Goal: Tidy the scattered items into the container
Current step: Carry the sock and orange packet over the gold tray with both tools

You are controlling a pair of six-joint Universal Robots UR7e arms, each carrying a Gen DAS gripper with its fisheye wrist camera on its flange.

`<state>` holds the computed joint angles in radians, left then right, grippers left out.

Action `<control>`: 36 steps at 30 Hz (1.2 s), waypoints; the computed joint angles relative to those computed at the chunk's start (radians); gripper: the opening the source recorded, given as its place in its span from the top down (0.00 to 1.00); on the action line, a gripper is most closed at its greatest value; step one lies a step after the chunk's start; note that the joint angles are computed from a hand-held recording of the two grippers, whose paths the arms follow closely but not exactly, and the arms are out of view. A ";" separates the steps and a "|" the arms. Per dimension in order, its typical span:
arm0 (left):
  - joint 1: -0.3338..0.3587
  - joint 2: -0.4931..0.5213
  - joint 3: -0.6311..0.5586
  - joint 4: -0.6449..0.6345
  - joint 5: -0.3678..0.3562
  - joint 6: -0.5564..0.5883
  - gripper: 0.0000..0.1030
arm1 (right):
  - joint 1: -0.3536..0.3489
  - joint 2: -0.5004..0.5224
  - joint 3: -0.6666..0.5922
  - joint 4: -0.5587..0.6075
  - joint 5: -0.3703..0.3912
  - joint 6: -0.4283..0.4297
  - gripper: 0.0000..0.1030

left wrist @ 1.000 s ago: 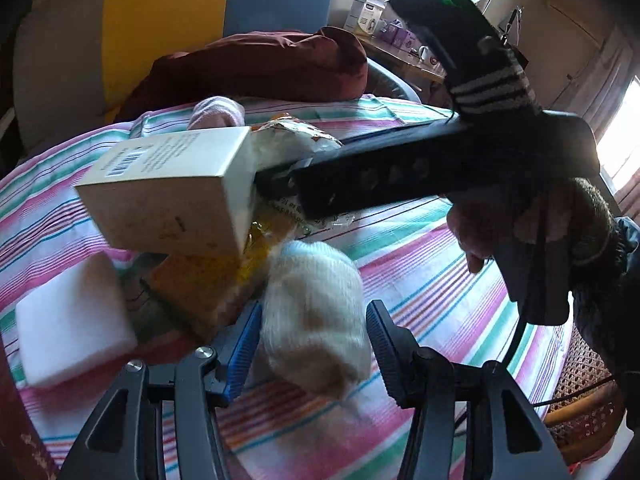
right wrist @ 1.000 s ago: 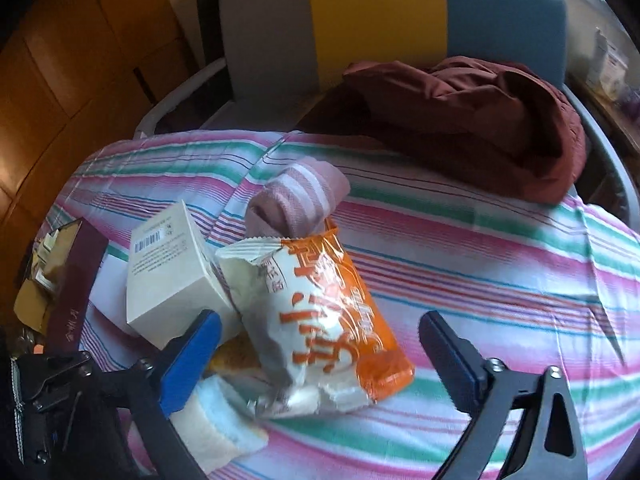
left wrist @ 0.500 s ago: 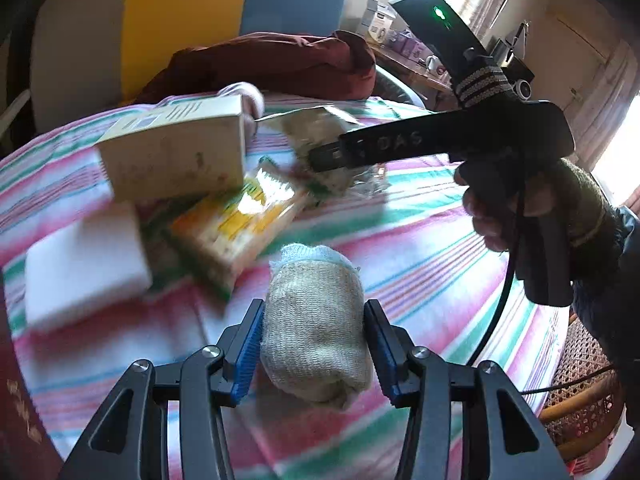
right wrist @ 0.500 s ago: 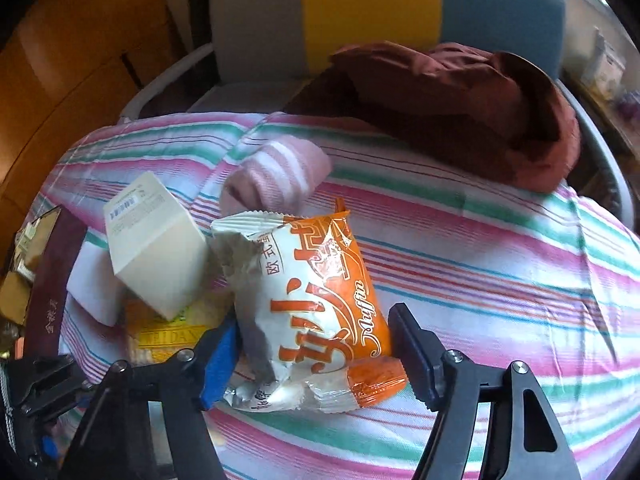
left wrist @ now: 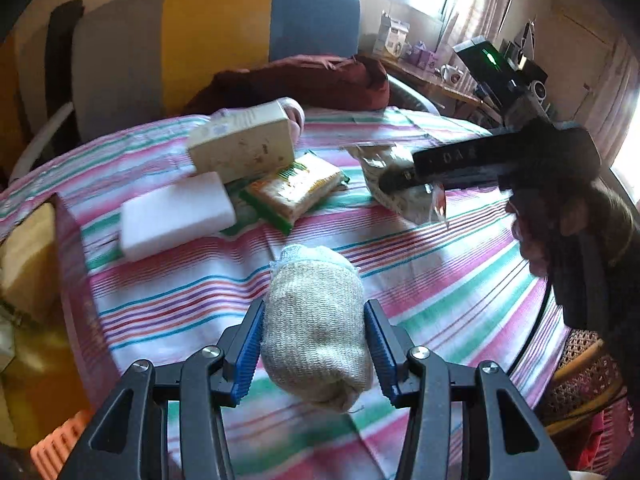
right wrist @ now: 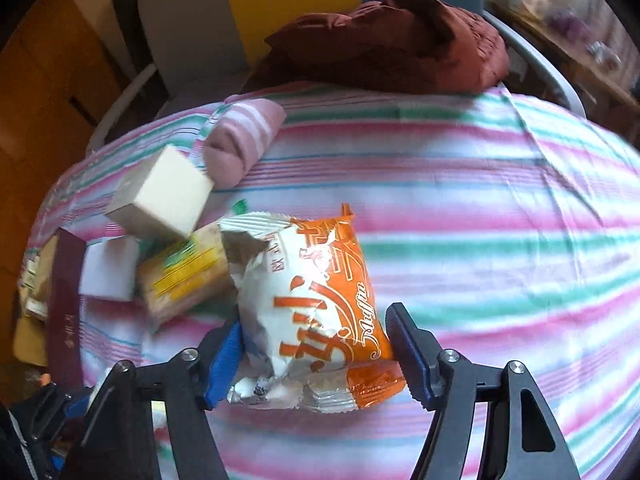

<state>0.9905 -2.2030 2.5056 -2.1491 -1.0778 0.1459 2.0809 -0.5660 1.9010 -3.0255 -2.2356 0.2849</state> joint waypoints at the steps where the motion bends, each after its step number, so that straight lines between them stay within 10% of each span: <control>1: -0.006 -0.024 -0.002 0.018 0.003 -0.002 0.52 | 0.010 -0.003 0.017 -0.021 0.007 0.016 0.37; 24: -0.151 -0.404 -0.115 0.396 0.092 -0.136 0.52 | 0.121 0.061 0.061 -0.046 -0.036 0.111 0.41; 30: 0.002 -0.399 -0.165 0.308 0.098 -0.061 0.52 | 0.164 0.049 0.100 -0.146 0.046 0.129 0.41; 36: 0.317 -0.302 -0.213 0.056 0.027 0.114 0.52 | 0.237 0.094 0.012 -0.106 0.133 0.085 0.41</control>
